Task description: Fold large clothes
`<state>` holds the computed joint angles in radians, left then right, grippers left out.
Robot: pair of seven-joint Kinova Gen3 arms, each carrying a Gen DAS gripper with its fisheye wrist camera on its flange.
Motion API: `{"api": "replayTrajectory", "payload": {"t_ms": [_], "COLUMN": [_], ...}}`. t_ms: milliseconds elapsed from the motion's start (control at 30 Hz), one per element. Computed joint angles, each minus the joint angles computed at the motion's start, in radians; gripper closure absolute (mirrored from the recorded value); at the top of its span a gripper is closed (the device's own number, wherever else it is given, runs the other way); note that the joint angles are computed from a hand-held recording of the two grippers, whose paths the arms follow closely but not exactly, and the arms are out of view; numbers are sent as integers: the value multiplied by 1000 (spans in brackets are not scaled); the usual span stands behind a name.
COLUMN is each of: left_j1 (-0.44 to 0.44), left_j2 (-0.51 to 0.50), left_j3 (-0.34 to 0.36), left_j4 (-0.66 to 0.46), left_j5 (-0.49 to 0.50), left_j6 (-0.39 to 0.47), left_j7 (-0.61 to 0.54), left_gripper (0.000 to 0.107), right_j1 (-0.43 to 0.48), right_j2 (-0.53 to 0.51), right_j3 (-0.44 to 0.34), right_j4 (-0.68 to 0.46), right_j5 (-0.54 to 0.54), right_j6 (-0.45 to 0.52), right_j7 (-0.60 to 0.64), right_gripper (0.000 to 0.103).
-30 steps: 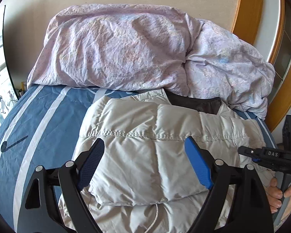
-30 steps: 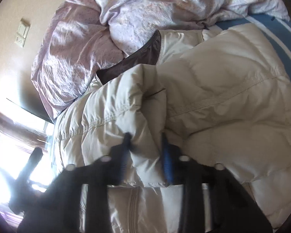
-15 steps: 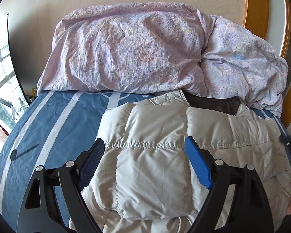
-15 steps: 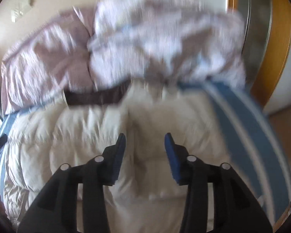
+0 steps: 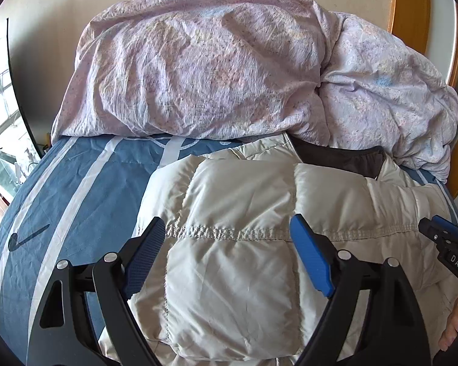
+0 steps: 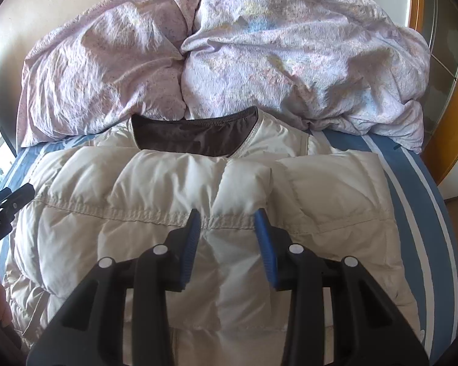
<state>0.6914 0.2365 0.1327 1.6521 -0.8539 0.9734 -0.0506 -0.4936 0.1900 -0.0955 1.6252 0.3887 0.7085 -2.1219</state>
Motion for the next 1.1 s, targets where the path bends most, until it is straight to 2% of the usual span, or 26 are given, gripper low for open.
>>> {"api": "replayTrajectory", "payload": {"t_ms": [133, 400, 633, 800, 900, 1000, 1100], "left_j1": [-3, -10, -23, -18, -13, 1, 9], "left_j2": [21, 68, 100, 125, 116, 86, 50], "left_j3": [-5, -24, -48, -63, -70, -72, -65], "left_j4": [-10, -28, -43, -63, -59, -38, -13], "left_j5": [8, 53, 116, 141, 148, 130, 98], "left_j6": [11, 5, -16, -5, -5, -6, -14], "left_j7": [-12, -67, -114, -139, -140, -115, -80], "left_gripper": [23, 23, 22, 21, 21, 22, 22], "right_j1": [-27, -44, 11, -2, -31, -37, -45], "right_j2": [18, 59, 105, 114, 102, 64, 5], "right_j3": [9, 20, 16, 33, 46, 45, 44], "right_j4": [0, 0, -26, -27, -12, 15, 65], "right_j5": [57, 83, -46, -53, -9, 18, 66], "right_j6": [8, 12, 19, 16, 12, -8, -67], "right_j7": [-39, -63, 19, 10, -19, -41, -100], "right_gripper": [65, 63, 50, 48, 48, 53, 55]}}
